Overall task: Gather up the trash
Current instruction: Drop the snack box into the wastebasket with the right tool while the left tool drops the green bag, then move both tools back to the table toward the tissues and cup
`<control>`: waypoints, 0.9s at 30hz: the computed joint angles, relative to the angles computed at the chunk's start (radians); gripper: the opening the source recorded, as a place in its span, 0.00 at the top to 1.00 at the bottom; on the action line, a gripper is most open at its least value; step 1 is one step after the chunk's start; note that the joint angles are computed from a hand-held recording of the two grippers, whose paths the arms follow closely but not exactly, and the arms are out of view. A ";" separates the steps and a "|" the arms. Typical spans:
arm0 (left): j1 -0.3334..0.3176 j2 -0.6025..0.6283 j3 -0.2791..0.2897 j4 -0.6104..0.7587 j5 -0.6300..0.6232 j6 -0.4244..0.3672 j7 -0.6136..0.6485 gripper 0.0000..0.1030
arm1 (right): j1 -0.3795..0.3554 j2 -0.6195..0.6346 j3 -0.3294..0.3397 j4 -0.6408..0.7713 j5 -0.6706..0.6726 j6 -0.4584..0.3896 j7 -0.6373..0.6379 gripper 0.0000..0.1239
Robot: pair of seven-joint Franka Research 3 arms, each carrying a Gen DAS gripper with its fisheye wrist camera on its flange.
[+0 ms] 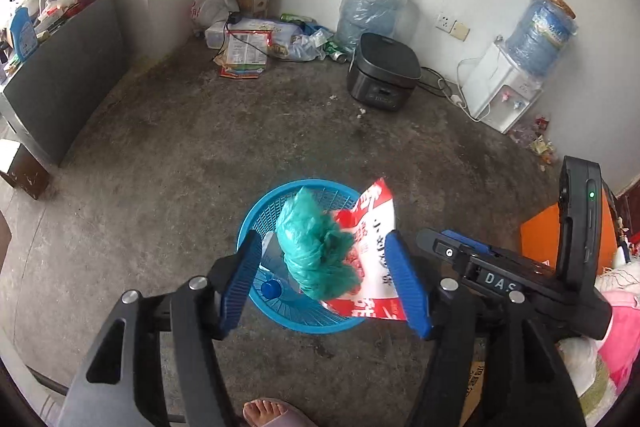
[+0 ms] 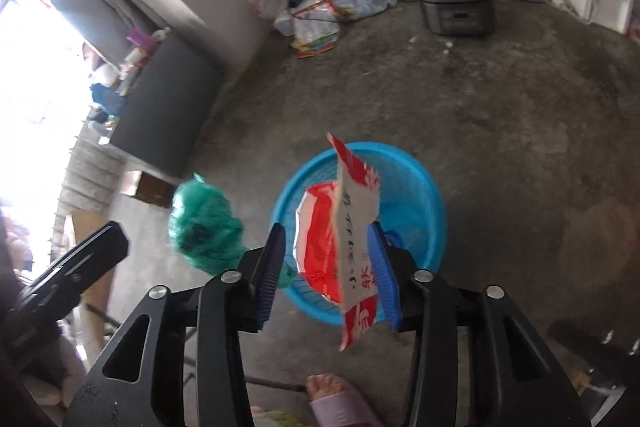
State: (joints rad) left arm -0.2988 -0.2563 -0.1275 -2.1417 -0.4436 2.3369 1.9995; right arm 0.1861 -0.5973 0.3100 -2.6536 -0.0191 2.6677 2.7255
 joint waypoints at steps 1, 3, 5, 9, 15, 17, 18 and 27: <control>0.002 0.006 -0.003 -0.002 0.005 0.002 -0.012 0.40 | -0.010 0.002 0.009 -0.003 -0.014 -0.013 0.002 0.66; 0.000 0.004 0.006 -0.002 -0.022 -0.006 -0.005 0.39 | -0.003 -0.010 0.008 -0.023 -0.011 0.001 0.013 0.66; -0.001 -0.022 0.013 -0.018 -0.037 -0.001 0.022 0.37 | 0.008 -0.039 0.013 -0.044 -0.003 0.014 0.022 0.66; -0.005 -0.086 0.029 -0.046 -0.035 0.029 0.047 0.36 | 0.009 -0.092 0.045 -0.050 -0.019 -0.021 0.045 0.66; -0.016 -0.219 0.095 -0.072 -0.068 0.005 0.068 0.32 | -0.011 -0.165 0.108 -0.013 -0.084 -0.087 0.074 0.61; -0.020 -0.278 0.120 -0.089 -0.076 -0.002 0.076 0.29 | -0.015 -0.195 0.135 0.009 -0.115 -0.117 0.083 0.55; -0.022 -0.310 0.135 -0.097 -0.079 -0.009 0.081 0.27 | -0.015 -0.210 0.149 0.022 -0.130 -0.129 0.087 0.51; 0.049 -0.618 0.270 -0.213 -0.005 -0.063 0.078 0.12 | -0.039 -0.256 0.312 0.213 -0.299 -0.293 0.093 0.23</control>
